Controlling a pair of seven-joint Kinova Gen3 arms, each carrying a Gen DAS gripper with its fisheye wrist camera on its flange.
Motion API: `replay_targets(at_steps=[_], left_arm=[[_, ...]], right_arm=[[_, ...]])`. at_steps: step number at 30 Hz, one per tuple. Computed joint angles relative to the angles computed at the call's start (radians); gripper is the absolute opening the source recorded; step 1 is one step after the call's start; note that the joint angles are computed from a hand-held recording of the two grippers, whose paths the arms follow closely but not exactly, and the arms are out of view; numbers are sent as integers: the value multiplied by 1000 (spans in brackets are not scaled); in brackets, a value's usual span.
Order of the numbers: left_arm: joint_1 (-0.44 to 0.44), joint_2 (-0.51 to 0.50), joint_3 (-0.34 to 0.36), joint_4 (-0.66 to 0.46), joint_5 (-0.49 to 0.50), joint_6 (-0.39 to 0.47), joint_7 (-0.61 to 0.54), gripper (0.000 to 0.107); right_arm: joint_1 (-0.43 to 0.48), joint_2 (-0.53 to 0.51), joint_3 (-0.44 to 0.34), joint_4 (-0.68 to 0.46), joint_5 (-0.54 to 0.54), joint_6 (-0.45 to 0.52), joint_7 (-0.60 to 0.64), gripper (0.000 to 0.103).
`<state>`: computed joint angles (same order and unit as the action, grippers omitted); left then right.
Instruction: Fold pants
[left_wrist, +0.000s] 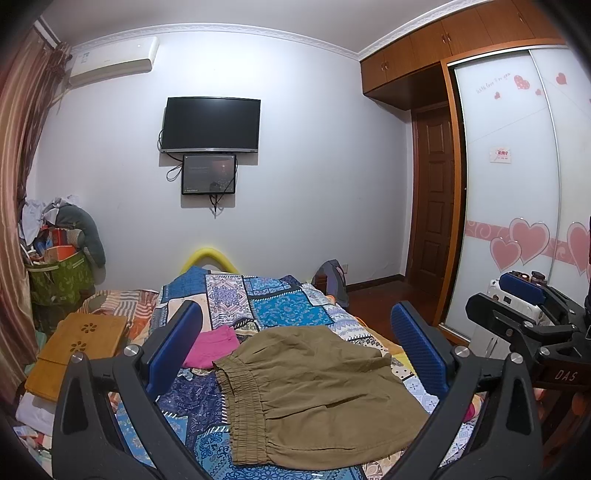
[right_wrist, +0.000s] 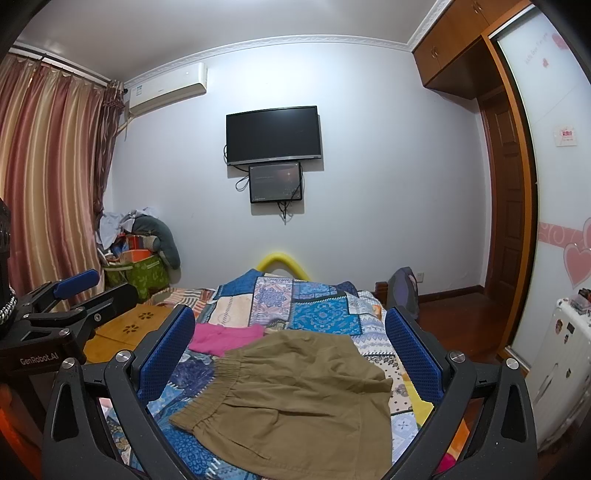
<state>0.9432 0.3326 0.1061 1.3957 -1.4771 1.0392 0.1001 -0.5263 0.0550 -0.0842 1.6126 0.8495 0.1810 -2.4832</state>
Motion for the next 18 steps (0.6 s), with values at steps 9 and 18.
replay_targets(at_steps=[9, 18], left_arm=[[3, 5, -3, -7, 4, -1, -6, 103], [-2, 1, -2, 0, 7, -7, 0, 103]], right_arm=[[3, 0, -2, -1, -17, 1, 16, 103], [4, 0, 0, -1, -31, 0, 29, 103]])
